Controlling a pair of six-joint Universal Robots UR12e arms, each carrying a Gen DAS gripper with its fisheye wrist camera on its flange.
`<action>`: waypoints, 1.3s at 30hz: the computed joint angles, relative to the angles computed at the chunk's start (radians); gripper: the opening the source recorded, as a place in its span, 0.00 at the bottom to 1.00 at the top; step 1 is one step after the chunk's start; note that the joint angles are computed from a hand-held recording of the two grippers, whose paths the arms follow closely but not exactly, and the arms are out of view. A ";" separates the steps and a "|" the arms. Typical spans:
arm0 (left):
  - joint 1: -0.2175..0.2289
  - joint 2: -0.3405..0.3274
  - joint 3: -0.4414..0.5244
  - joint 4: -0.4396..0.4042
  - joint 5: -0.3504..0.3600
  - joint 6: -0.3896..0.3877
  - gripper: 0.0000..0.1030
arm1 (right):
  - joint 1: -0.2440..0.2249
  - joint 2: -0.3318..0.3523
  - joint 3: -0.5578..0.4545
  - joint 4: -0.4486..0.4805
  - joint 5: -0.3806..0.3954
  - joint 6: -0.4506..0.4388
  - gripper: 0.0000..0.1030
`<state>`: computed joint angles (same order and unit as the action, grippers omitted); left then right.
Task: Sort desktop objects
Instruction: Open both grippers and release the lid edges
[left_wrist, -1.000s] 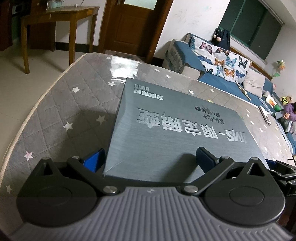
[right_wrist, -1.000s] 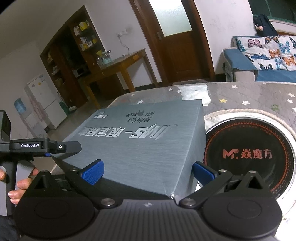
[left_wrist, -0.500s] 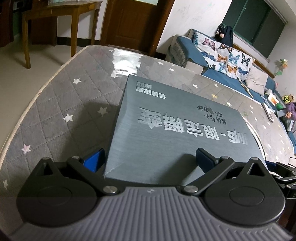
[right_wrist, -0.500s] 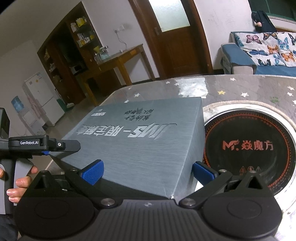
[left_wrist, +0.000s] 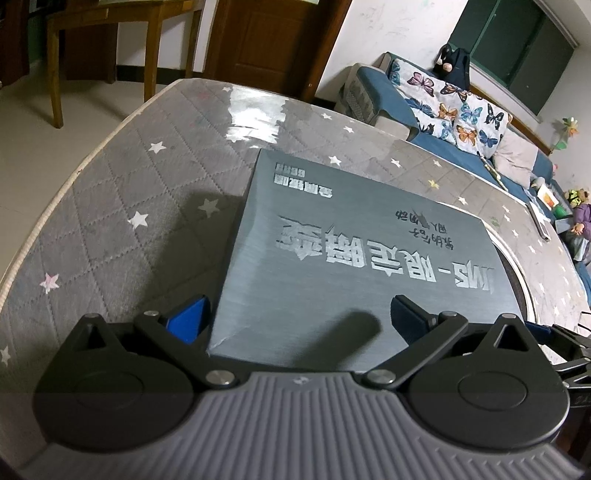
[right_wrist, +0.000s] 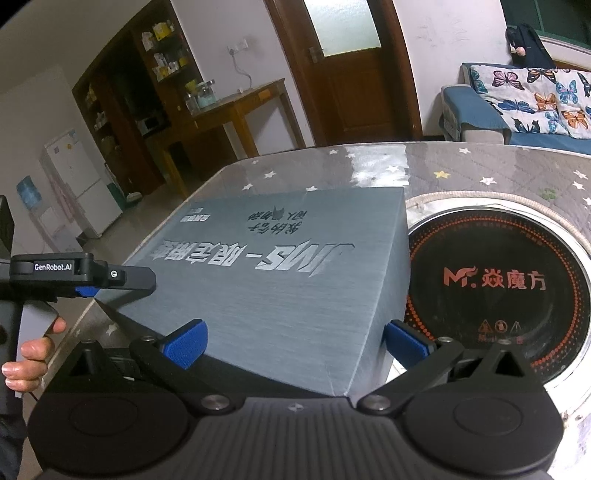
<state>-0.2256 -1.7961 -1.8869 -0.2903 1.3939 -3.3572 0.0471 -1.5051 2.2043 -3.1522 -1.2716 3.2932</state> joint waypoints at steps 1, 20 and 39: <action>0.001 0.002 -0.003 0.004 -0.003 0.000 1.00 | 0.001 0.000 0.000 0.000 -0.002 -0.003 1.00; -0.011 0.078 -0.117 0.108 0.047 0.046 1.00 | 0.011 -0.037 0.039 -0.001 -0.021 -0.076 1.00; -0.021 0.108 -0.222 0.167 0.135 0.050 1.00 | -0.035 -0.113 0.143 -0.024 -0.046 -0.135 1.00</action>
<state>-0.2471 -1.6880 -2.1088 -0.1231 1.5288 -3.3075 0.0118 -1.6186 2.3477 -3.1765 -1.3177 3.1585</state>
